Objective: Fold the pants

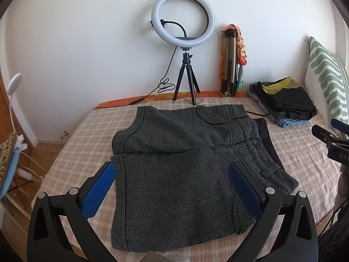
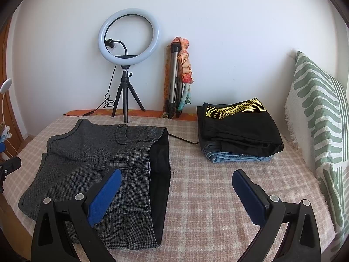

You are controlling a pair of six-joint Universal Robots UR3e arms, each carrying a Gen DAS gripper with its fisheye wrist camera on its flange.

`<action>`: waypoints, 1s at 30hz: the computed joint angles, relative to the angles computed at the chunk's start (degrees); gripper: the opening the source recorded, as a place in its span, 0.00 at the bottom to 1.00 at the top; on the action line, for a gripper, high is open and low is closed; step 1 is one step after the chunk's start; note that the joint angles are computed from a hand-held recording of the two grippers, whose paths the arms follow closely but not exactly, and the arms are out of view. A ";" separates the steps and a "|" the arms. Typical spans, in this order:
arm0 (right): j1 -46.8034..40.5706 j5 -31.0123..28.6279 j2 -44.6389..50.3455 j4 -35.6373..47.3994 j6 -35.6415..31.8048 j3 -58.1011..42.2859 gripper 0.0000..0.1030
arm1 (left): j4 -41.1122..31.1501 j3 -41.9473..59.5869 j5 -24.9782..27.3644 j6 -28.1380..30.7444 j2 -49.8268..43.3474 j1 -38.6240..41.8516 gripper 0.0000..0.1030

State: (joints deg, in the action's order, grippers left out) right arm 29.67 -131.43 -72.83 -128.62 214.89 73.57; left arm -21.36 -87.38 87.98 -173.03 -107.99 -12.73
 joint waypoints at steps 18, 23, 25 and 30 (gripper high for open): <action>-1.00 1.01 0.41 -0.23 -0.99 0.17 0.96 | 0.13 -0.05 -0.07 0.68 -0.08 2.56 0.99; -1.86 2.74 0.29 -1.52 -1.59 1.03 0.96 | 0.57 2.17 0.22 0.39 -1.08 5.43 0.99; -2.37 3.70 0.02 -2.83 -2.17 2.06 0.96 | -0.33 3.72 -0.08 -0.44 -1.81 7.16 0.99; -3.62 8.87 -1.14 -8.51 -5.93 5.79 0.95 | -0.28 5.67 1.69 -0.48 -4.06 10.10 0.96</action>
